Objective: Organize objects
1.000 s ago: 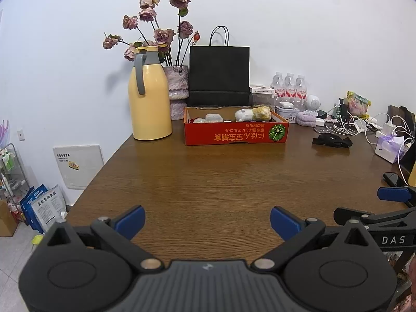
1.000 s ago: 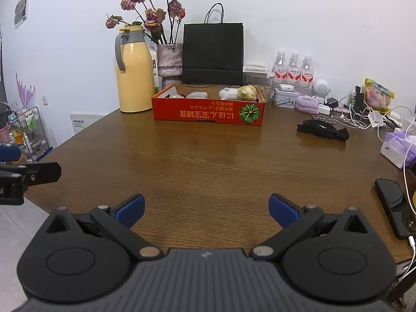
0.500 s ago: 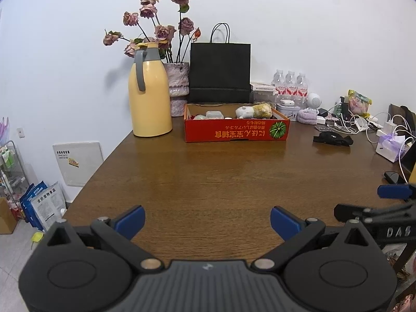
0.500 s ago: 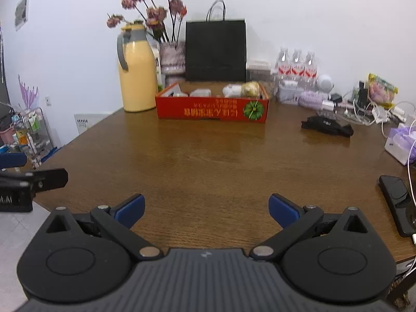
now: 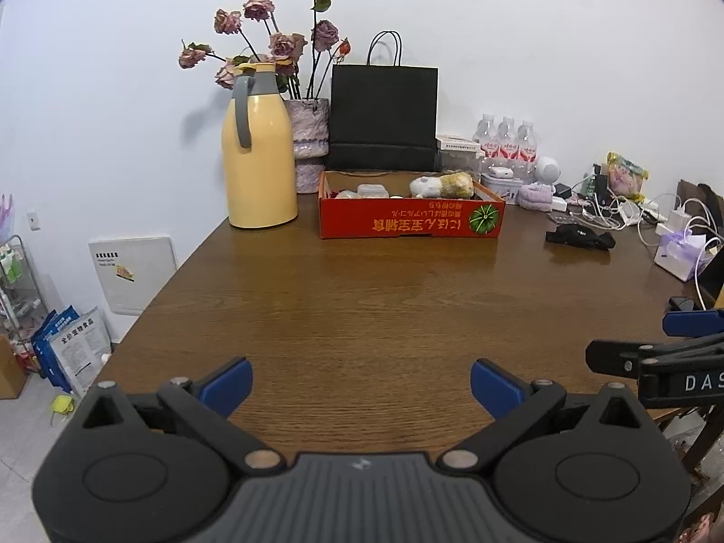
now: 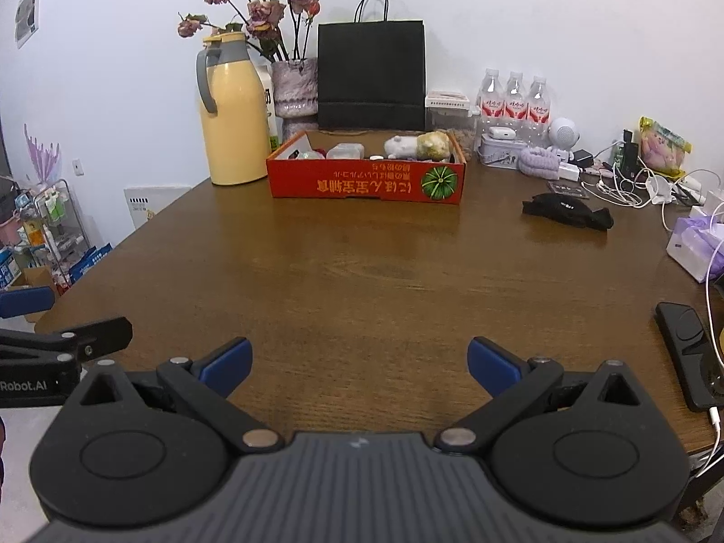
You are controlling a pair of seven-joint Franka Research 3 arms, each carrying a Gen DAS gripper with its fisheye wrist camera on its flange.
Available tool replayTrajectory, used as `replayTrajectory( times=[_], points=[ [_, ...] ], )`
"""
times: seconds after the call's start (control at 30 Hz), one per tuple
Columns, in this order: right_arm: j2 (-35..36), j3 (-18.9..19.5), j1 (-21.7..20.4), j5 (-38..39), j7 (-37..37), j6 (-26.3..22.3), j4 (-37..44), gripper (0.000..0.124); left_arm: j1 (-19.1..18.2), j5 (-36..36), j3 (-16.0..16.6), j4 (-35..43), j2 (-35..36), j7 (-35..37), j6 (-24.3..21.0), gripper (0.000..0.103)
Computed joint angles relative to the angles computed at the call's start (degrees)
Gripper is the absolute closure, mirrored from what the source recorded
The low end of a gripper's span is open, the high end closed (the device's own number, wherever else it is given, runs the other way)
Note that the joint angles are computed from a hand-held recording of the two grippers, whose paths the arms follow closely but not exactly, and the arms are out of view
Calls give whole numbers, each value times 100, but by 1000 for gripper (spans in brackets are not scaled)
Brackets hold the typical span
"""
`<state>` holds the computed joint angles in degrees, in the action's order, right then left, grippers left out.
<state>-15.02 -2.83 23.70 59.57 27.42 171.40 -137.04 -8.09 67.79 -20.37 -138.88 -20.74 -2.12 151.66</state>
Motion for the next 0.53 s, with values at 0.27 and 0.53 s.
replayTrajectory(
  times=[0.27,0.53],
  points=[
    [50,-15,-113,-212,173,6,-27,21,54,94,21,-59,-91,-55,-61,0],
    [62,-107,-66,100,-134,-69,36,21,110,196,-18,-67,-105,-196,-115,0]
  ],
)
